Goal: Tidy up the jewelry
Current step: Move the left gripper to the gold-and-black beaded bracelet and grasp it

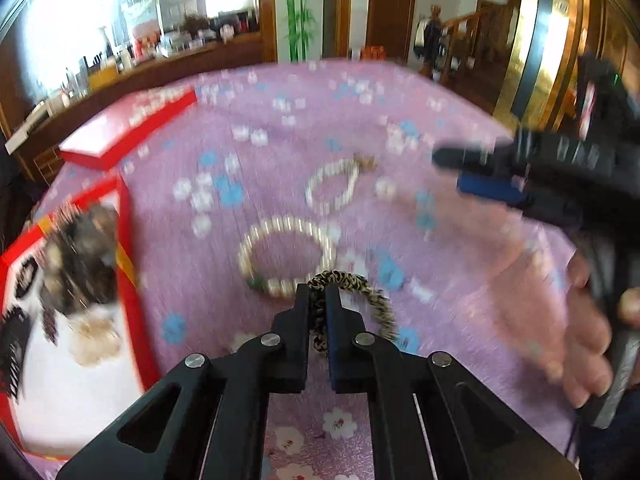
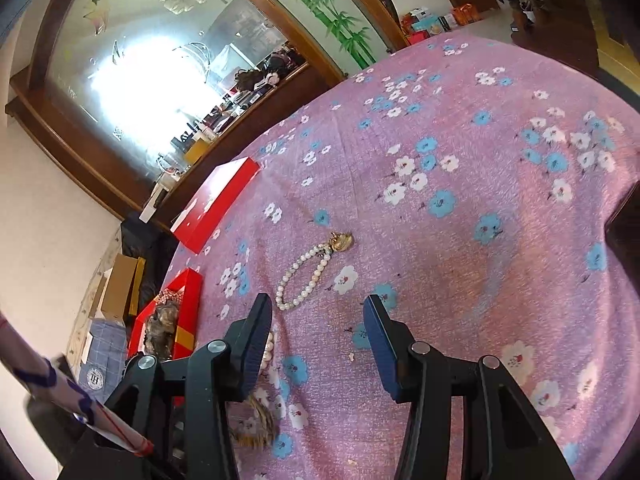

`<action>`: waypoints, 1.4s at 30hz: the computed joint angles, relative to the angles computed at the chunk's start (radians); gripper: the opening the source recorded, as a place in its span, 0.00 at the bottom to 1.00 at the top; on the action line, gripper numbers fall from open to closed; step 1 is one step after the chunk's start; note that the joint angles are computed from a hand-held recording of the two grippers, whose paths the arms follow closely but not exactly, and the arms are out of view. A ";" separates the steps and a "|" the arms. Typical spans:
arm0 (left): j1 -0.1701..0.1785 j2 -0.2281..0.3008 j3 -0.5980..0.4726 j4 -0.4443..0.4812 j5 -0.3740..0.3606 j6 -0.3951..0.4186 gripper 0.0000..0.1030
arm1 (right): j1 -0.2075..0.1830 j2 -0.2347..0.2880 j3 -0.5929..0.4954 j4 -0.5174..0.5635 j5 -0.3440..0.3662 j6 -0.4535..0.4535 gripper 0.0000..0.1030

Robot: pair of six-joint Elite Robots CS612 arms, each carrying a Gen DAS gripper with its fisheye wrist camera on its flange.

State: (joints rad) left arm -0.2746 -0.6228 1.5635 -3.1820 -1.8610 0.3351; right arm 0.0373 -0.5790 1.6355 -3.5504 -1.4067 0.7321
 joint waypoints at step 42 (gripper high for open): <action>0.026 0.092 -0.166 -0.034 -0.028 -0.172 0.07 | 0.005 0.050 -0.219 0.363 -0.153 -0.212 0.09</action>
State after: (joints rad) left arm -0.2490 -0.5304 1.3970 -3.2157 -1.8891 0.1626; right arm 0.0427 -0.5285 1.4162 -3.1878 -1.5597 0.5203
